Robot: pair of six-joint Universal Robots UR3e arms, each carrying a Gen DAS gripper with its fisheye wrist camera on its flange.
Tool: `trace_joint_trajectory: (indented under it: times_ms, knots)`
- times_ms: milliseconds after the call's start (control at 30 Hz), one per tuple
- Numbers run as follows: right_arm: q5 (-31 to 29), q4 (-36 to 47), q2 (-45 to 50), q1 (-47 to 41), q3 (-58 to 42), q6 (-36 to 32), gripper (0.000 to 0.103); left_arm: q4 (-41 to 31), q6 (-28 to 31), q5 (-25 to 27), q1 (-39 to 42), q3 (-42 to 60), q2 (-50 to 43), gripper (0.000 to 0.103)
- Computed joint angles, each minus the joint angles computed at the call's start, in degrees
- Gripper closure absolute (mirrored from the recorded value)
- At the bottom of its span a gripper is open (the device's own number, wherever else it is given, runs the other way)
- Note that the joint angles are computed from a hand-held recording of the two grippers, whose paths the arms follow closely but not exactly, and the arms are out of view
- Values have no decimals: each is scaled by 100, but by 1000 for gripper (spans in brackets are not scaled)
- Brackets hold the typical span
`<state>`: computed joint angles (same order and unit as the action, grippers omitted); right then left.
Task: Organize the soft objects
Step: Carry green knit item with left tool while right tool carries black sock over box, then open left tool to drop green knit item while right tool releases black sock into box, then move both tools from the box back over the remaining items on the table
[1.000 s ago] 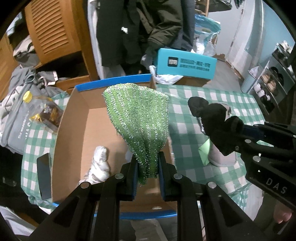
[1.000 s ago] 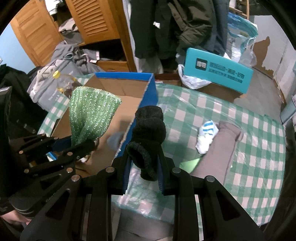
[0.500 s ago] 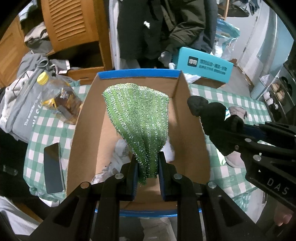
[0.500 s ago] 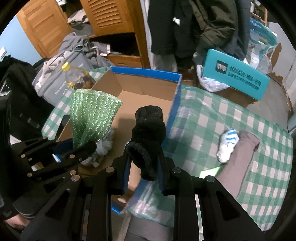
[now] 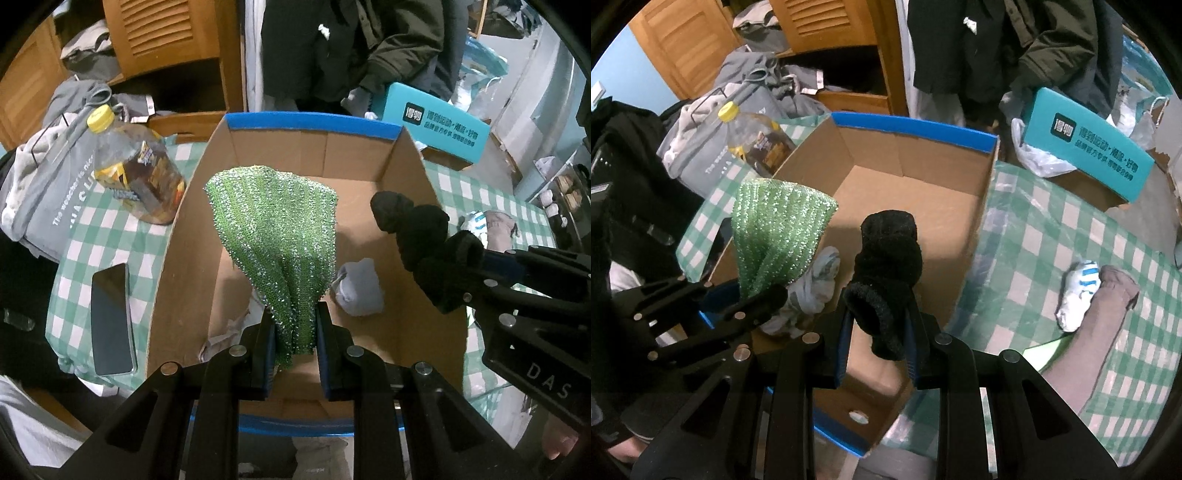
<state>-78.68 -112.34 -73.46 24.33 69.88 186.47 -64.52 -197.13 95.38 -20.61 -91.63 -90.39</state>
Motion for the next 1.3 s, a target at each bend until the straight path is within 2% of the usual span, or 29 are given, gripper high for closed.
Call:
trace_joint_trajectory:
  times_ms: [200,267,500,567,633,700,833,900,1033,1300]
  knots:
    - [27,48,165,42,-151,11,79,-6,-10,-36,126,-108,58,83]
    - [46,61,207,51,-196,-1,76,-29,-27,-49,148,-107,52,82]
    - [23,20,188,45,-206,-13,69,-66,-17,-27,169,-108,38,63]
    - [4,9,140,16,-183,9,66,-63,-28,-3,155,-91,21,60]
    - [25,-38,51,-56,-100,50,54,-65,-37,-12,163,-79,17,56]
    - [38,-81,-34,-127,-18,84,49,-61,-69,12,147,-58,11,50]
    - [26,-89,-217,-266,136,98,43,-4,-90,-17,116,-25,33,44]
    - [6,-122,-322,-322,251,104,40,36,-117,33,72,9,30,37]
    - [-18,-142,-528,-446,486,118,35,73,-204,86,-33,115,-26,34]
    - [-19,-232,-1081,-843,1182,58,34,-98,-320,176,-571,773,-531,30]
